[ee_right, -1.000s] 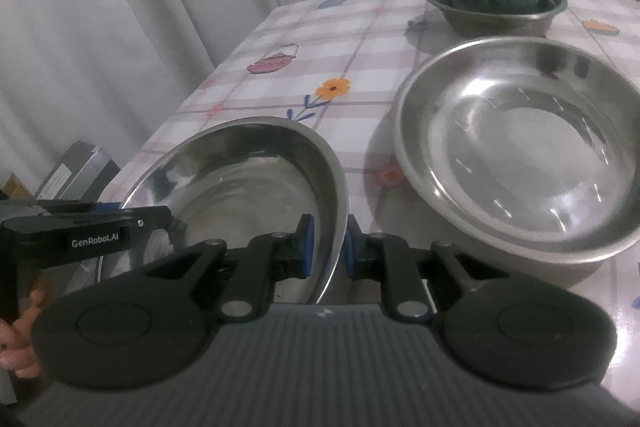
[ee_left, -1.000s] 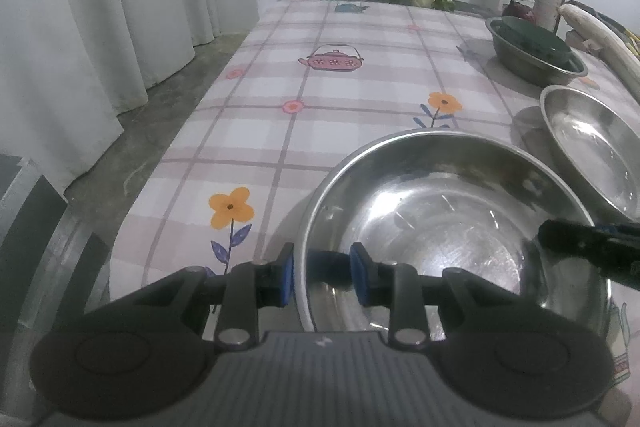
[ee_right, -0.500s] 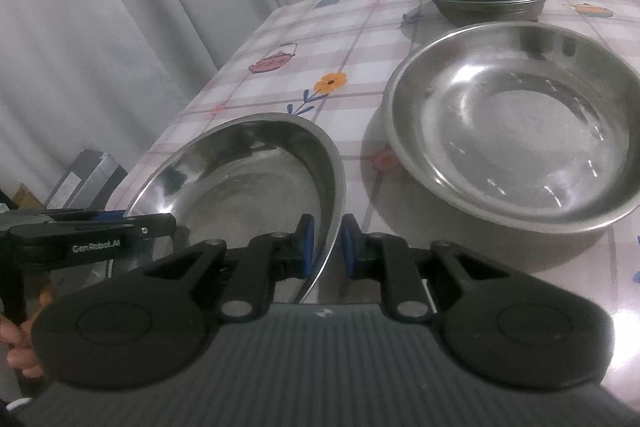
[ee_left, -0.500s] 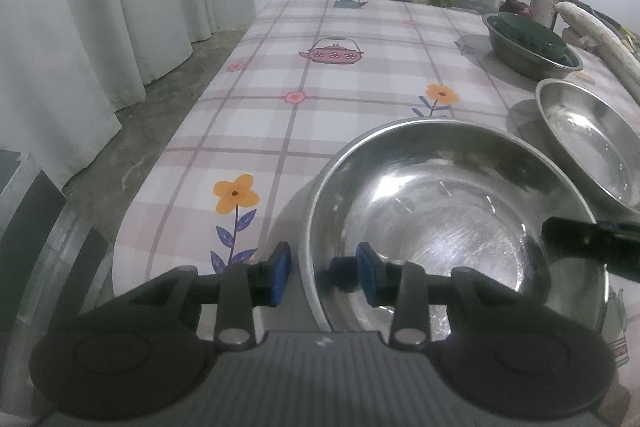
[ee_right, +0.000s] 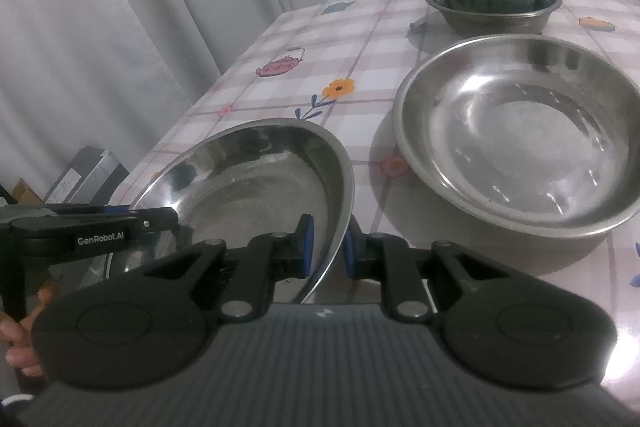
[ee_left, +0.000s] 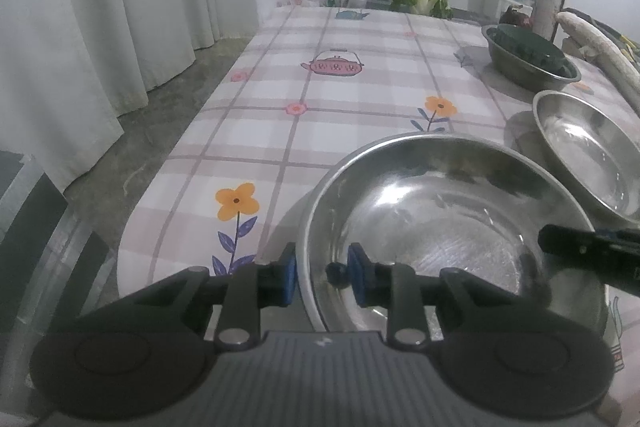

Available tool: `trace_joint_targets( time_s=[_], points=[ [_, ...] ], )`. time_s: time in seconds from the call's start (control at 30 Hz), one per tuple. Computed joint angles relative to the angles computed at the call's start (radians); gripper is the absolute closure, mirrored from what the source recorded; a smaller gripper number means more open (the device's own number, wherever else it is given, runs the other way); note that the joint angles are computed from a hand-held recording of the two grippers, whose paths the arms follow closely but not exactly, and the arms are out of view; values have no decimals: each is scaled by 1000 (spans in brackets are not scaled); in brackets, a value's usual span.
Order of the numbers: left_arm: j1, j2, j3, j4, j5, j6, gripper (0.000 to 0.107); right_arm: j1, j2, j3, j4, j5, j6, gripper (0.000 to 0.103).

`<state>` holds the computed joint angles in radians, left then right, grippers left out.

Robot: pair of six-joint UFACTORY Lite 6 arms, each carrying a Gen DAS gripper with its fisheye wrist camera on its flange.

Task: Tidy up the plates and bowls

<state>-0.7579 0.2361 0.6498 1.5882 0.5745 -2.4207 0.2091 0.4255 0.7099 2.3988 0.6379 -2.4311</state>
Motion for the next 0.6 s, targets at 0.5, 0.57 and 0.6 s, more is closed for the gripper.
trace_joint_targets(
  time_s=[0.5,0.57,0.6],
  points=[
    [-12,-28,-7,-2,31,10,79,-3,-30,-28,18,20,-26,87],
    [-18,-32,-9,-4,37,10,79,-3,-34,-32,22,22,-29,88],
    [-18,-34,-9,-4,39,11,79,-3,-37,-34,22,24,-31,87]
  ],
)
